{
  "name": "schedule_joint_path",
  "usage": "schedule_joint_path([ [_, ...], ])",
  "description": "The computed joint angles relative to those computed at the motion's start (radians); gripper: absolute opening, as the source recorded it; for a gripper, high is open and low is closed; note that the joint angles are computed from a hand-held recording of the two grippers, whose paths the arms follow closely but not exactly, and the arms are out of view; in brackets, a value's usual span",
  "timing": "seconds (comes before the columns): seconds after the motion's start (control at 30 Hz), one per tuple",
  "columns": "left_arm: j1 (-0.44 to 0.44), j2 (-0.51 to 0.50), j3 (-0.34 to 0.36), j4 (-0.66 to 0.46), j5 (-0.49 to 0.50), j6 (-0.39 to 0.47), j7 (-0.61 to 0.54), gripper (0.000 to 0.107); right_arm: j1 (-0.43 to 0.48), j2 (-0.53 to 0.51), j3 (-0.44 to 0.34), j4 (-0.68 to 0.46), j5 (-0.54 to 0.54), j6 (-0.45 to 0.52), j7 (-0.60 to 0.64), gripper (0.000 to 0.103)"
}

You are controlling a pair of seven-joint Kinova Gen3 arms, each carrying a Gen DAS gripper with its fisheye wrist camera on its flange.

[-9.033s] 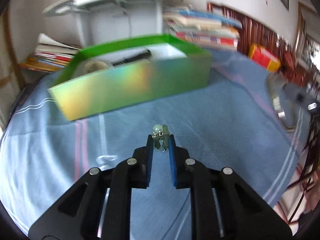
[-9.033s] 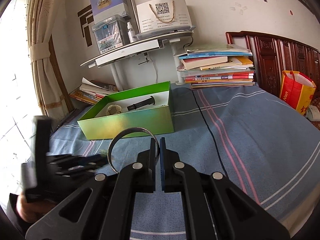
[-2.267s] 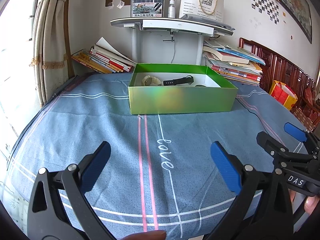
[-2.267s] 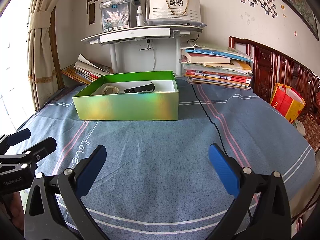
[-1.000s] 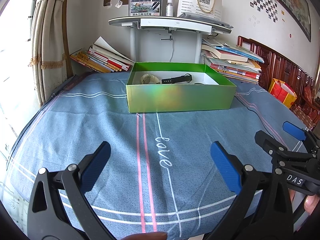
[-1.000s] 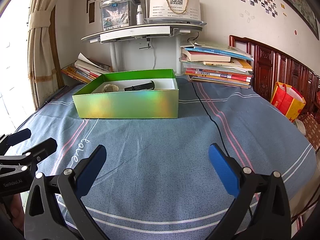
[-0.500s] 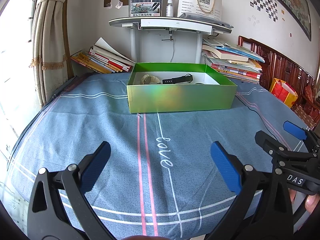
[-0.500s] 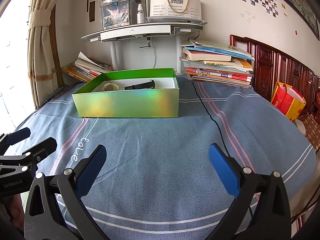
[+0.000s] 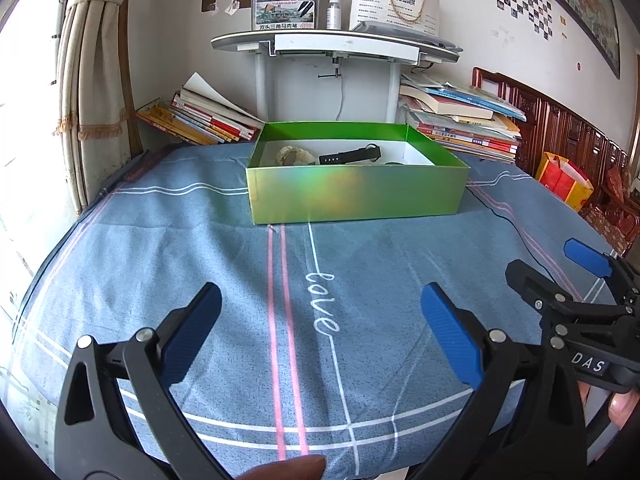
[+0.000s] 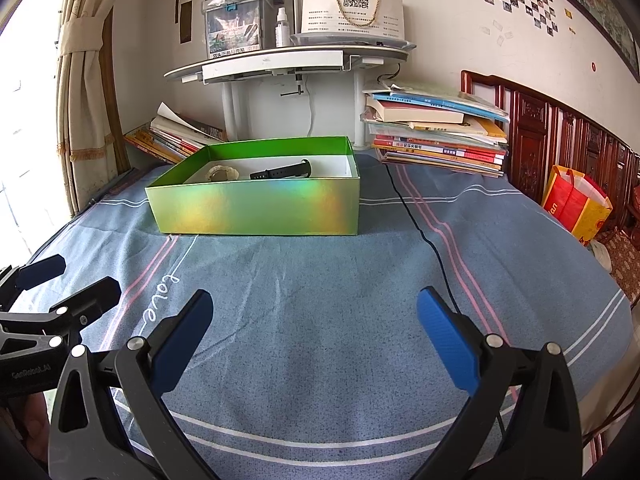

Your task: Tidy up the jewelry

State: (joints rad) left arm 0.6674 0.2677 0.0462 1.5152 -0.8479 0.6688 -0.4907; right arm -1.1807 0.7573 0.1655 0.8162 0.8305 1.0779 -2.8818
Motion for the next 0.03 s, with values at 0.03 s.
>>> schedule_joint_path([
  [0.03, -0.002, 0.000, 0.001, 0.000, 0.004, 0.000, 0.000, 0.099, -0.001, 0.001, 0.000, 0.000, 0.000, 0.001, -0.001, 0.100],
])
